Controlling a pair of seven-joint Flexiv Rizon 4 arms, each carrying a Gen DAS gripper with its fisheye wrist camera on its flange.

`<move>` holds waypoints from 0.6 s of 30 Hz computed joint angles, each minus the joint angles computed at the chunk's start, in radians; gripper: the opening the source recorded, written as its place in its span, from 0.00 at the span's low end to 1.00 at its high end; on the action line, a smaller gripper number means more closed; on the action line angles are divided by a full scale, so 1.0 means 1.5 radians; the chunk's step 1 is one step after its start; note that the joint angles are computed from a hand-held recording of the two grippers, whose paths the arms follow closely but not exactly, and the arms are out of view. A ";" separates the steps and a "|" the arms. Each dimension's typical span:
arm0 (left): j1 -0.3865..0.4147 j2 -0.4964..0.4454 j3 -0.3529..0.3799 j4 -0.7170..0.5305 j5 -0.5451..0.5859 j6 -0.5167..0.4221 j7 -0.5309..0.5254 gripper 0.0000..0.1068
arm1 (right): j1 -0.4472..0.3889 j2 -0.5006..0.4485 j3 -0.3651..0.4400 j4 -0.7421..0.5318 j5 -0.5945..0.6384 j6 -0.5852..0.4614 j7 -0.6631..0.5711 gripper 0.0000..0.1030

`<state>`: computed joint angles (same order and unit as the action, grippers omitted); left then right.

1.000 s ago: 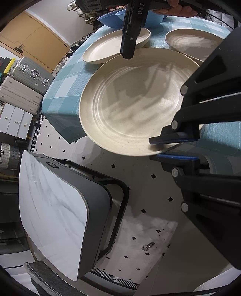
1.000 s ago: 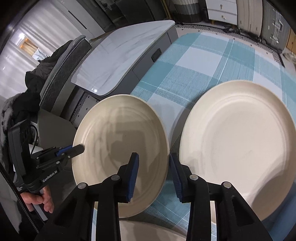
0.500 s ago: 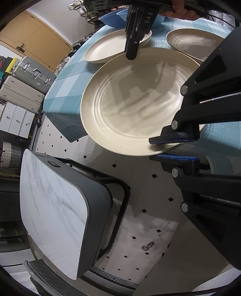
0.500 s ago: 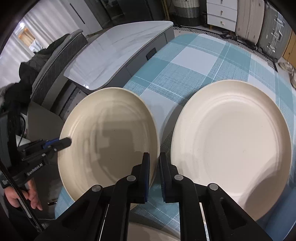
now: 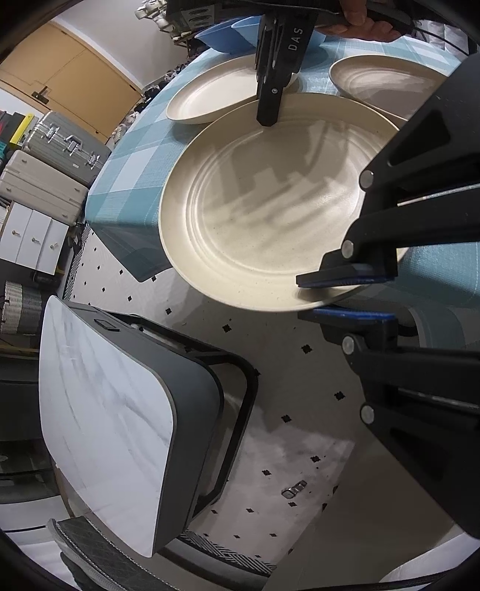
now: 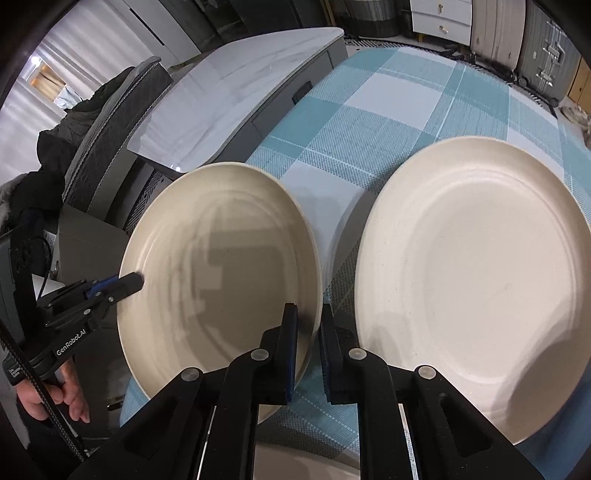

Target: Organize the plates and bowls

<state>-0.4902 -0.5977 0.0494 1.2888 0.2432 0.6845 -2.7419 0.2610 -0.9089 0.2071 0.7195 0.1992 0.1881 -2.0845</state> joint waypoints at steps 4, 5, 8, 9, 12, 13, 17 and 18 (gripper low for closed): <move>-0.001 -0.001 -0.001 0.000 -0.004 0.000 -0.008 0.07 | 0.001 0.043 -0.004 0.081 -0.010 0.073 -0.028 0.10; -0.002 0.000 0.001 0.000 -0.002 0.000 -0.012 0.07 | 0.000 0.047 -0.002 0.088 -0.011 0.080 -0.029 0.10; -0.004 0.003 0.002 0.002 0.002 -0.002 -0.018 0.07 | -0.003 0.052 0.003 0.090 -0.009 0.083 -0.026 0.09; -0.004 0.004 0.001 0.002 0.001 -0.002 -0.018 0.07 | -0.002 0.051 0.003 0.089 -0.011 0.083 -0.026 0.09; -0.004 0.004 0.000 -0.004 0.002 -0.011 -0.018 0.07 | -0.007 0.048 0.004 0.076 -0.008 0.069 -0.022 0.09; -0.005 0.004 0.000 -0.004 0.004 -0.012 -0.020 0.07 | -0.007 0.043 0.005 0.066 -0.007 0.063 -0.019 0.09; -0.006 0.003 -0.001 -0.022 0.006 -0.031 -0.016 0.07 | -0.014 0.036 0.007 0.038 0.004 0.036 -0.005 0.09; -0.005 0.003 -0.002 -0.026 0.005 -0.034 -0.013 0.07 | -0.014 0.035 0.007 0.032 0.006 0.032 -0.002 0.09</move>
